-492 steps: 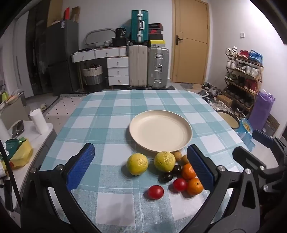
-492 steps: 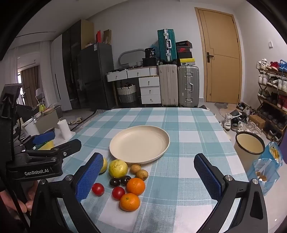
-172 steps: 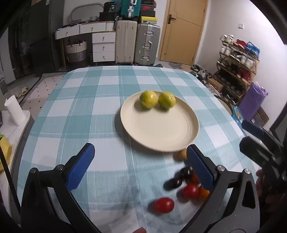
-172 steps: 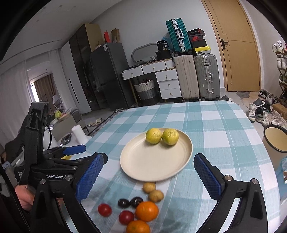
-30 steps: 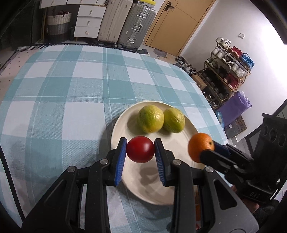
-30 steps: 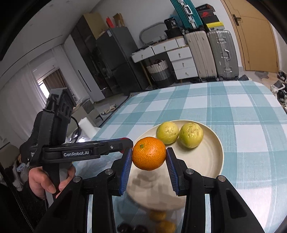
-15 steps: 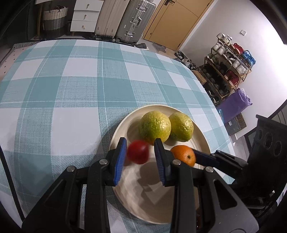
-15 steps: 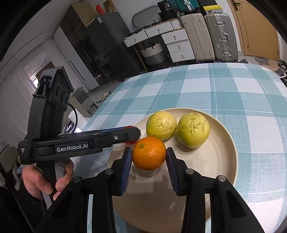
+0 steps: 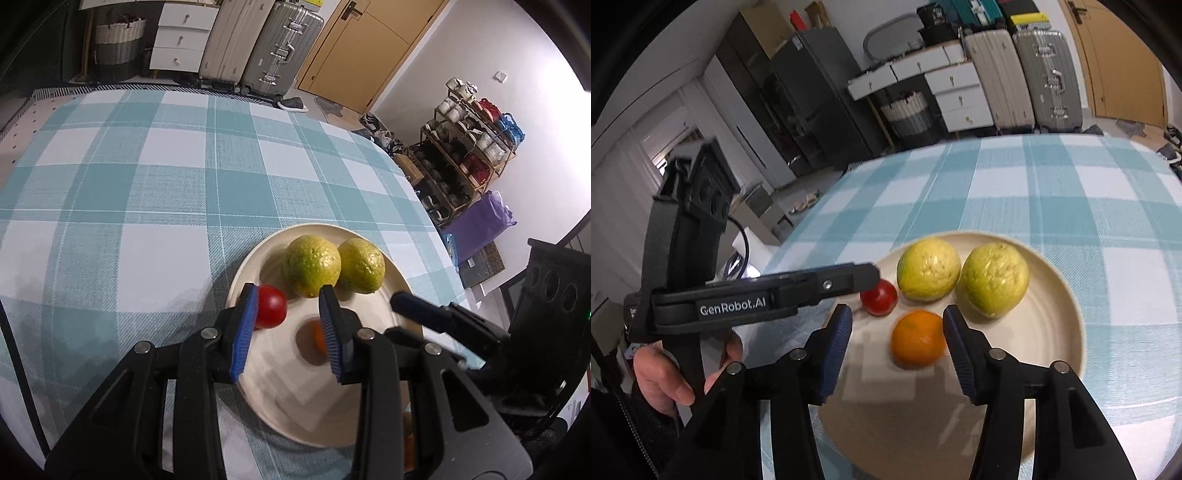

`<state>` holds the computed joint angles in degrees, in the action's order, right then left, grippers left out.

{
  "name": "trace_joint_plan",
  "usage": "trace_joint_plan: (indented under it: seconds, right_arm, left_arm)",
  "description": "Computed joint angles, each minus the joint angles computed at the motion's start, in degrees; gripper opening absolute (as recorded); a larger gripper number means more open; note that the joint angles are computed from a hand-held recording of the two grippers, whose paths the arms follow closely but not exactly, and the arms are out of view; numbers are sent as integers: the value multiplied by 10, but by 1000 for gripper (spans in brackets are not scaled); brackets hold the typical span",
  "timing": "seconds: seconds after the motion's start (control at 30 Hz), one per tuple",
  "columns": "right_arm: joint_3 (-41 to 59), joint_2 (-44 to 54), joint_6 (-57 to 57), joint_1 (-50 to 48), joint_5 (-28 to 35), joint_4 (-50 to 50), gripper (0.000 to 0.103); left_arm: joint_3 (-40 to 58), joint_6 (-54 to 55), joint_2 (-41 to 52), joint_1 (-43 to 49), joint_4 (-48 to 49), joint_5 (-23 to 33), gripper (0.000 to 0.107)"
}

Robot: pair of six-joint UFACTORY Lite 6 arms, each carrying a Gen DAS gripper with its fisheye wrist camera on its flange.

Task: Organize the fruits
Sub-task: 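Carry tomato and orange onto the cream plate and open both tools, then withdraw both tools from the plate back toward the loose fruit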

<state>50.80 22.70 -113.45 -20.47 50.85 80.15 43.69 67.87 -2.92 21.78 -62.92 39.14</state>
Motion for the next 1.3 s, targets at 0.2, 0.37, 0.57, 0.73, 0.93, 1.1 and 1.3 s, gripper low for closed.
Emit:
trace_joint_plan:
  seconds: [0.2, 0.37, 0.57, 0.73, 0.93, 1.1, 1.3]
  right_arm:
    - [-16, -35, 7, -53, 23, -17, 61]
    - [-36, -66, -1, -103, 47, -24, 68]
    - [-80, -115, -39, -167, 87, -36, 84]
    - [-105, -142, -50, -208, 108, -53, 89]
    - [-133, -171, -64, -254, 136, -76, 93]
    - [-160, -203, -79, -295, 164, -103, 95]
    - [-184, -229, -100, -347, 196, -136, 97]
  left_arm:
    - [-56, -34, -96, 7, 38, -7, 57]
    - [-108, -69, -187, 18, 74, 4, 65]
    - [-170, -137, -323, 5, 132, 2, 81]
    - [-203, -251, -429, -39, 226, 6, 83]
    - [-227, -368, -531, -85, 317, 26, 89]
    - [-242, -440, -620, -103, 371, 61, 101]
    - [-256, -492, -689, -117, 413, 106, 102]
